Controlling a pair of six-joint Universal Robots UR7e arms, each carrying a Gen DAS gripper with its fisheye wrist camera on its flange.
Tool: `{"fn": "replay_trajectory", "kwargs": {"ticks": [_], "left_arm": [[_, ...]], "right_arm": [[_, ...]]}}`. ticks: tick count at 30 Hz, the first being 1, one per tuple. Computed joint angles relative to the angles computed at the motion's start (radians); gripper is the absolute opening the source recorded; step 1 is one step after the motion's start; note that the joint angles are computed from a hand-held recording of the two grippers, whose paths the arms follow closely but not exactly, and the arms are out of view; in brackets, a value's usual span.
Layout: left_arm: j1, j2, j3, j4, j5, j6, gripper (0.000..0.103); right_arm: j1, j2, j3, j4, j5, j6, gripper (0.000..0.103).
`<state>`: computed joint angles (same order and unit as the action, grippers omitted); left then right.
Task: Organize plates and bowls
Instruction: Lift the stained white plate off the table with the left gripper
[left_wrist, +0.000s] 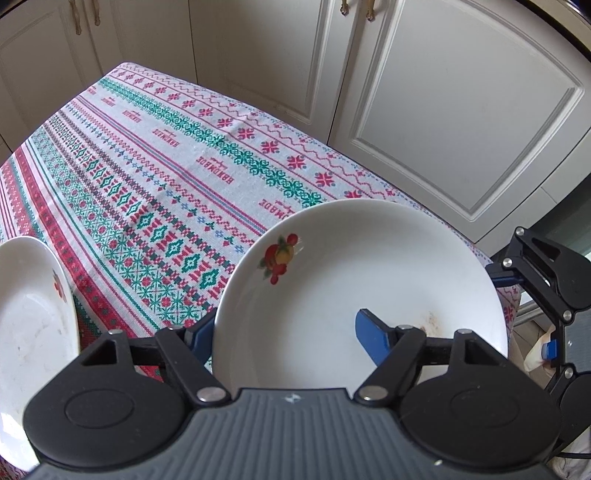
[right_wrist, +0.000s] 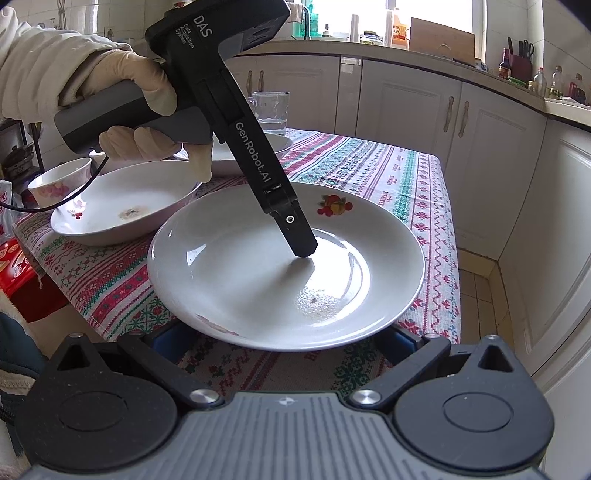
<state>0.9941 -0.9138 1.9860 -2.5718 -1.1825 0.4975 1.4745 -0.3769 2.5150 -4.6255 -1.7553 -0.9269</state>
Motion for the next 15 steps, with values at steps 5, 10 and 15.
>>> {"fn": "replay_trajectory", "kwargs": {"ticks": [5, 10, 15], "left_arm": [[0.005, -0.006, 0.0, -0.009, -0.013, 0.002, 0.076], [0.01, -0.006, -0.014, -0.018, -0.019, 0.004, 0.076], [0.019, 0.017, -0.054, -0.026, -0.022, -0.002, 0.076]], "right_arm": [[0.024, -0.022, -0.005, 0.045, -0.037, 0.007, 0.103], [0.03, -0.066, -0.007, 0.102, -0.037, 0.009, 0.103], [0.034, -0.134, -0.022, 0.192, -0.03, -0.008, 0.103]]}}
